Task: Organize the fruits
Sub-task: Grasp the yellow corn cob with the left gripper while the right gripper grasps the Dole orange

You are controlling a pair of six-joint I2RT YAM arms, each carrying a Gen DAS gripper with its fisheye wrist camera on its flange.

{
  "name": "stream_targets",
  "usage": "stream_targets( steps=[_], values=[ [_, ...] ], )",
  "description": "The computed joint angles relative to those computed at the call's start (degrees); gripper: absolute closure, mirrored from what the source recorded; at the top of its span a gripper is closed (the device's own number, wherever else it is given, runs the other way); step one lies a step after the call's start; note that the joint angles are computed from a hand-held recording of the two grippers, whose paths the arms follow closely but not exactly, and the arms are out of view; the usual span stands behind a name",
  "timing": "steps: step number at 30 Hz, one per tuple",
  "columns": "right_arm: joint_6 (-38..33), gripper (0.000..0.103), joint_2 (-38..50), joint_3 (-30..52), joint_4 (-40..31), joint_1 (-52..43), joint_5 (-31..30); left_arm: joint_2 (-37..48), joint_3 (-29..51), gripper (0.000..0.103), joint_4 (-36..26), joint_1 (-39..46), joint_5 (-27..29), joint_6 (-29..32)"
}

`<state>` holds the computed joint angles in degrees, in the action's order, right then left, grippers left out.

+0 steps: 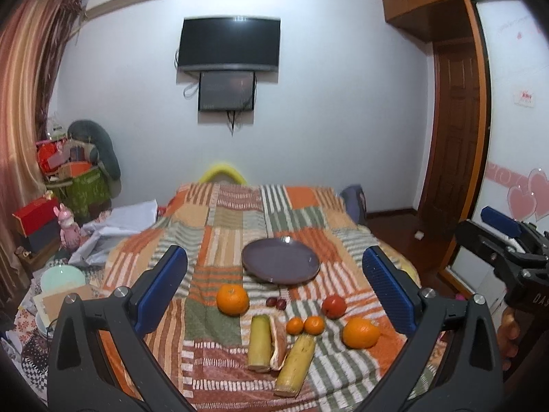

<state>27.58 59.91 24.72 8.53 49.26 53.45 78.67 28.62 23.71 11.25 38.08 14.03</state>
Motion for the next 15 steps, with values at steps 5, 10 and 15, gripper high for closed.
stream_targets(
  steps=[5,10,15],
  values=[
    [1.7,0.000,4.9,0.1,-1.2,-6.0,-6.6,8.8,5.5,0.019,-4.5,-1.9,-3.2,4.0],
    [2.6,0.010,8.6,-0.9,0.1,-11.3,-15.3,18.2,11.0,0.026,-8.3,-4.2,-7.4,6.1],
    [1.6,0.028,13.2,-1.6,2.4,-17.2,-25.2,26.5,16.7,0.036,-12.1,-5.4,-10.6,7.6]
  ],
)
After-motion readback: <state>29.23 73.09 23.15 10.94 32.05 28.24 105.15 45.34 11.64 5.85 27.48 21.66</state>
